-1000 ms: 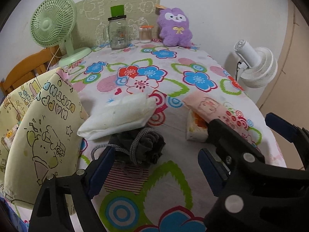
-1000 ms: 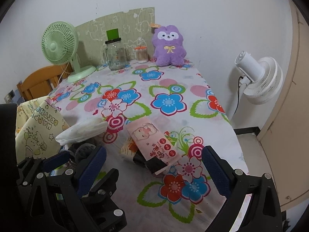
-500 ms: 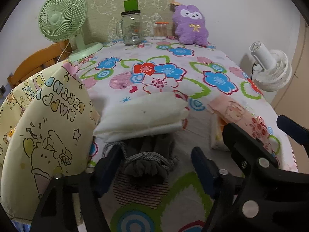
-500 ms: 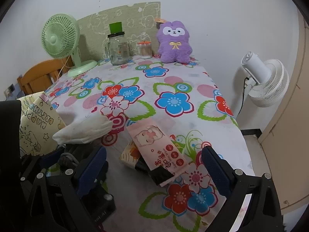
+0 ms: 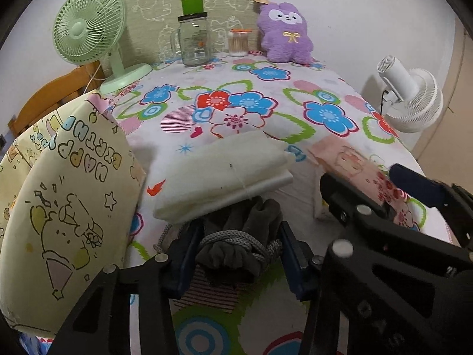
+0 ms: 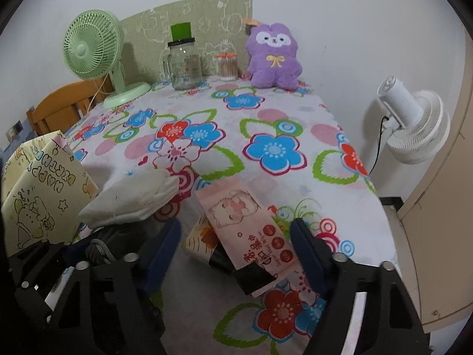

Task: Organize soft objects
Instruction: 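Grasp the dark gray knit glove with the left tool while the right tool grasps the pink wipes pack, then lift the glove with the left tool while the right tool carries the wipes pack toward the box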

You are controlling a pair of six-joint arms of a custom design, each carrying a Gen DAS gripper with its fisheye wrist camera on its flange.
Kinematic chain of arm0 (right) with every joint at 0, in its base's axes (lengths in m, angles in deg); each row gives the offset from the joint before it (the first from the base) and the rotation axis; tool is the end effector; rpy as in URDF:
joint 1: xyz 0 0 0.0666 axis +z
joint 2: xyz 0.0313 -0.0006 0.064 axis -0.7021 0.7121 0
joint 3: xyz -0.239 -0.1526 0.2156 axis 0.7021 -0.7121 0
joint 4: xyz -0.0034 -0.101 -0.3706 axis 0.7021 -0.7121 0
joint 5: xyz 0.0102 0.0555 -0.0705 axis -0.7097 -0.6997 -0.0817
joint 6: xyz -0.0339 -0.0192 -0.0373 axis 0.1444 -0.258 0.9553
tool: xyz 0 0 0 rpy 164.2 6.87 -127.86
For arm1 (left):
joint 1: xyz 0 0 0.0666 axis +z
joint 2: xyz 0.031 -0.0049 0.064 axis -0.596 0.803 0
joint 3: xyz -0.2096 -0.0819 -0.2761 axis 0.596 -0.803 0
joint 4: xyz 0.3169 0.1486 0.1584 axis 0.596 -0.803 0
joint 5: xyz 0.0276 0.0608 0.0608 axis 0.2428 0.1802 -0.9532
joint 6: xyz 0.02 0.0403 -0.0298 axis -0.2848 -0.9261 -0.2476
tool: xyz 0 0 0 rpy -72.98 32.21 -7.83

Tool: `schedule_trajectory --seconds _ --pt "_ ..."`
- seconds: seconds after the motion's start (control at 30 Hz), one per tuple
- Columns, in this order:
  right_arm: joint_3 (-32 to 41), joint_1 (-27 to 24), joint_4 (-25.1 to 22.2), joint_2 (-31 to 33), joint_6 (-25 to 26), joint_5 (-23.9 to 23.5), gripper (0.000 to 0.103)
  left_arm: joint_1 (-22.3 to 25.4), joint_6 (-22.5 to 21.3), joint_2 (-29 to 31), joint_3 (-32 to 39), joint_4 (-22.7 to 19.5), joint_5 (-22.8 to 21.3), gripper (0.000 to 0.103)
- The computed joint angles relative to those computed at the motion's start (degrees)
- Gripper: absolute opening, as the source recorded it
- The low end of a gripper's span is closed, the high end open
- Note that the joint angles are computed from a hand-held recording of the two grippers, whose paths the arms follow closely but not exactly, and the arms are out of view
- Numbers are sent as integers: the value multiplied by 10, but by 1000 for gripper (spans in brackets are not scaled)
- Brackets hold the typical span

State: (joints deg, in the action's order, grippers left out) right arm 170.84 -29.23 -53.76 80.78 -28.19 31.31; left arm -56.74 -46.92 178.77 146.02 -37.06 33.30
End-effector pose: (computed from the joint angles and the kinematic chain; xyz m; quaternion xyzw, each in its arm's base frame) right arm 0.6118 0.1583 0.2839 0.0855 0.9261 -0.0079 0.3673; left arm 0.6332 -0.2318 0.2721 0.1658 0.9314 -0.0410 0.3215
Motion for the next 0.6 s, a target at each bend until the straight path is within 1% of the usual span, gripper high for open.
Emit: schedule_trajectory --seconds 0.03,0.1,0.23,0.43,0.6 --pt "0 0 -1 0 0 2 65 -1 -2 -1 -2 1 0 51" --pt "-1 2 -2 0 3 2 58 -1 -6 -5 -7 3 1 51" --pt "-4 4 0 -2 8 -1 52 -3 -9 -10 -14 3 5 51" --pt "-16 5 0 -12 2 -7 48 -3 -18 -17 -22 1 16 50" --pt "-27 6 -4 -22 -6 -10 48 -3 -24 -25 -32 -1 28 49"
